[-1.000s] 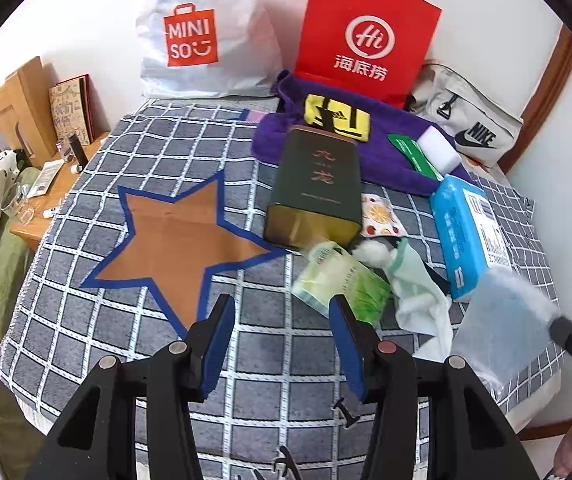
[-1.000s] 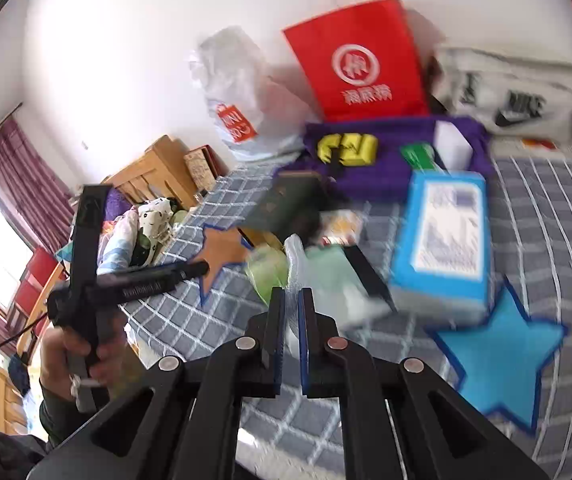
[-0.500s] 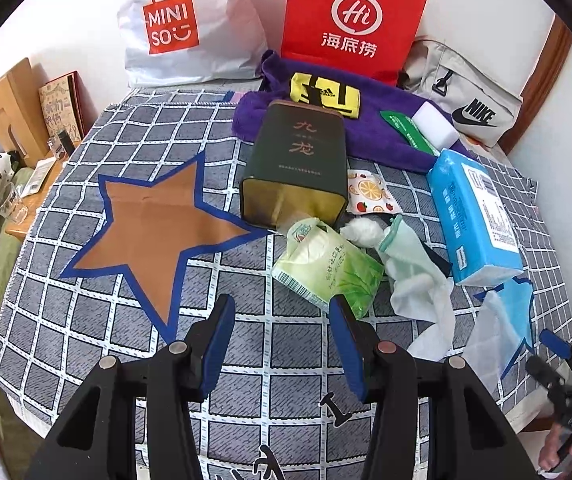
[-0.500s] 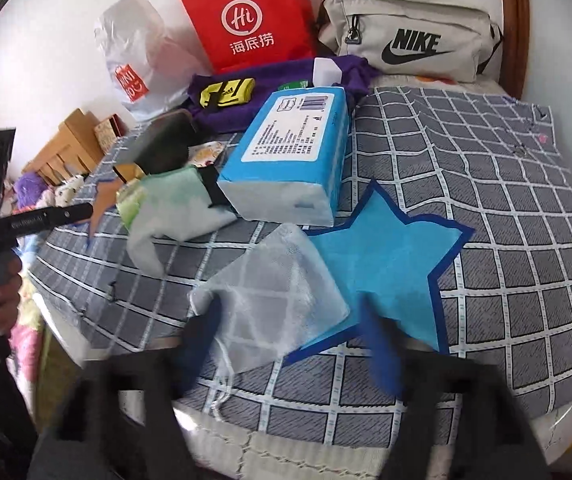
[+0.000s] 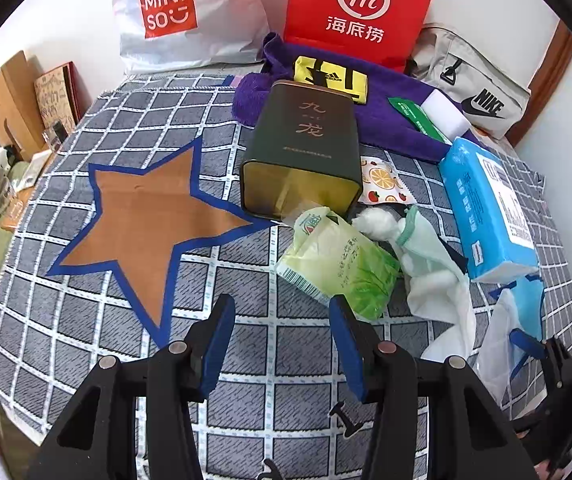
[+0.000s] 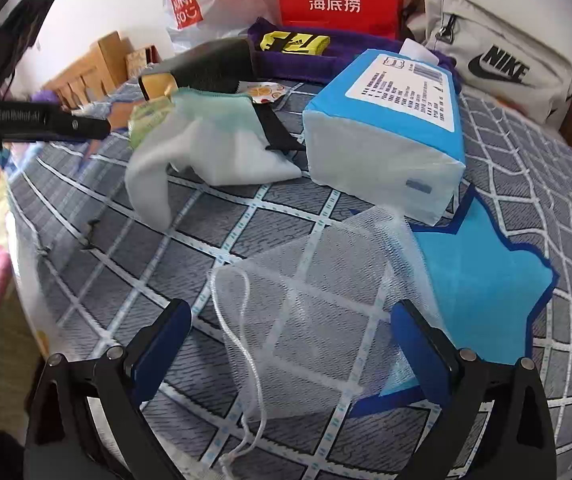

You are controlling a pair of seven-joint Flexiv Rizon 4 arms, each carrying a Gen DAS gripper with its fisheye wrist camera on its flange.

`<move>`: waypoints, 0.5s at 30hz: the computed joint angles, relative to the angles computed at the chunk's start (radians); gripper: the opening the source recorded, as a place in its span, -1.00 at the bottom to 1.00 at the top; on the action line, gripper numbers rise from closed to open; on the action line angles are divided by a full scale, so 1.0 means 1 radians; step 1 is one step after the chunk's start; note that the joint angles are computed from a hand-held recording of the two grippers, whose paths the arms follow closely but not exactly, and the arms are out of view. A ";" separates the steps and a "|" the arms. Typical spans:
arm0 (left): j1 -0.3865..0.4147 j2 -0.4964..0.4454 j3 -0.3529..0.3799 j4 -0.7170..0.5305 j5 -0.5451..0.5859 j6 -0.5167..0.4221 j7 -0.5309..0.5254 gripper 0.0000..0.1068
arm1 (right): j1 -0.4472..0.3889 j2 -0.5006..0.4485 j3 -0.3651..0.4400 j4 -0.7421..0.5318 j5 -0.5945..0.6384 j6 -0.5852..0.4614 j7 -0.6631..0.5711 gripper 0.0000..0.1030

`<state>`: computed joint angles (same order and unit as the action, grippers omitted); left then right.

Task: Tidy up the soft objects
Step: 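Grasp the white mesh bag with the right tool while the left tool grasps the green tea packet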

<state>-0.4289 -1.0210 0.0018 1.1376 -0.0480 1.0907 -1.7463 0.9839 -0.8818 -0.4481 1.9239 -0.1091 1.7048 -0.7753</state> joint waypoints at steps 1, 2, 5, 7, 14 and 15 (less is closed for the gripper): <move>0.005 -0.004 -0.009 -0.002 -0.006 0.002 0.005 -0.12 | 0.008 -0.003 -0.008 0.001 0.004 0.001 0.004 0.93; 0.011 -0.008 -0.021 -0.005 -0.013 0.005 0.011 -0.12 | 0.007 -0.005 -0.008 0.000 0.009 0.005 0.008 0.93; 0.023 -0.024 -0.052 -0.020 -0.037 0.013 0.041 -0.09 | 0.003 -0.012 -0.005 -0.003 0.035 0.028 0.025 0.90; 0.027 -0.033 -0.068 -0.028 -0.052 0.022 0.060 0.04 | 0.027 -0.022 -0.033 -0.002 0.054 0.026 0.038 0.79; -0.005 -0.101 -0.037 -0.149 -0.082 -0.039 0.020 0.21 | 0.105 -0.046 -0.125 0.020 0.063 0.011 0.054 0.32; -0.014 -0.116 -0.022 -0.179 -0.079 -0.060 -0.002 0.23 | 0.107 -0.044 -0.129 0.028 0.069 0.016 0.056 0.19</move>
